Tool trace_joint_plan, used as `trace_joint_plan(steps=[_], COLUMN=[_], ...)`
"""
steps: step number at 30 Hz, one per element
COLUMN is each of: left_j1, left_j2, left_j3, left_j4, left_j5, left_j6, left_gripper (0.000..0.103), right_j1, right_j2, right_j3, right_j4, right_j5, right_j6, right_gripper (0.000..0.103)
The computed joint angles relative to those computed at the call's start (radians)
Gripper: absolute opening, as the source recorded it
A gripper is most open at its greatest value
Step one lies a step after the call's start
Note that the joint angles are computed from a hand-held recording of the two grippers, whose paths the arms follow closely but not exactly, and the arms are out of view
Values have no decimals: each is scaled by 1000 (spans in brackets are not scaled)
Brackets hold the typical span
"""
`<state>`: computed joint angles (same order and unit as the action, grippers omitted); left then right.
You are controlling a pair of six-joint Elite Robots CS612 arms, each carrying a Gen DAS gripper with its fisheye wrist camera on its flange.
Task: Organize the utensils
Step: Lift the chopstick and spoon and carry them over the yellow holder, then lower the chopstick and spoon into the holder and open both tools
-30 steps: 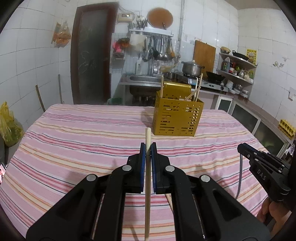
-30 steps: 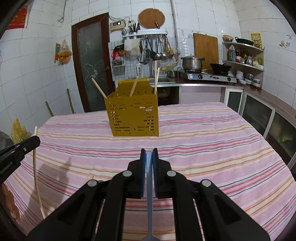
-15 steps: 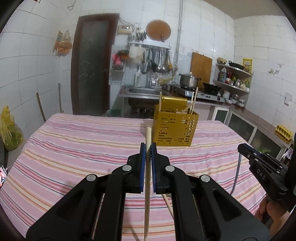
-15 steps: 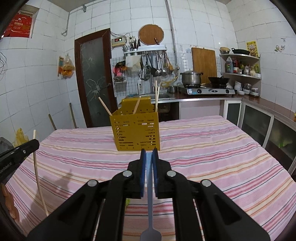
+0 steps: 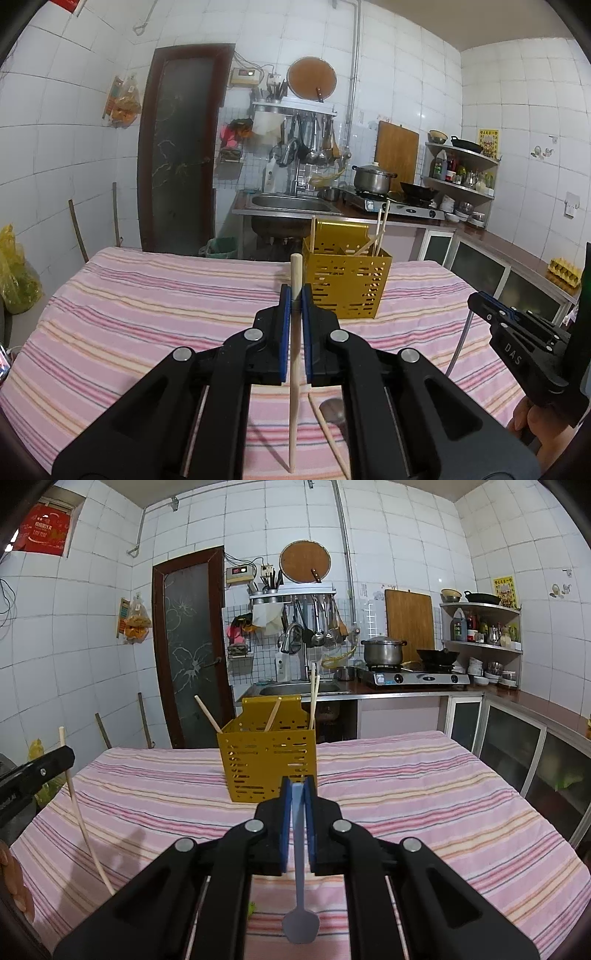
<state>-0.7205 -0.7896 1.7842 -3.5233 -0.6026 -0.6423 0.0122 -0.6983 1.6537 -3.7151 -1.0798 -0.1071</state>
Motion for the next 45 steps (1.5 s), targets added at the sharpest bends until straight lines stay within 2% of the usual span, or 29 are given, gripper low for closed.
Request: trace_joint_plan(steps=[11,17,26,30,37,41,45], left_j1=[29,50,102,127,167,189,206], left_j2=[21,37,94,148,248,289,312], left_j3=[-71,-149,-359,-491,-660,-708,-718], left_j4=[-71,-146,-219,-231,-188,-145,-82], left_j5=[-20,-28,-57,-53,-72,-78,-92], left_j6=[110,229,429,515,549,514,439], left_gripper=[5,5,5,5,5,5,5], right_j1=[12,24,51,62,75,81,87], right_j2=[6,9,41,70,141,188,221], right_j3=[-55,-119,-289,-378,-518,-580,-617], right_j4=[5,5,11,33,92,145,207], right_j5=[-31,-44,-73,-78,-64,-50,-57], right_j6=[7,37,81,103,149,155,137], right_gripper=[7,7,7,7,7,7,7])
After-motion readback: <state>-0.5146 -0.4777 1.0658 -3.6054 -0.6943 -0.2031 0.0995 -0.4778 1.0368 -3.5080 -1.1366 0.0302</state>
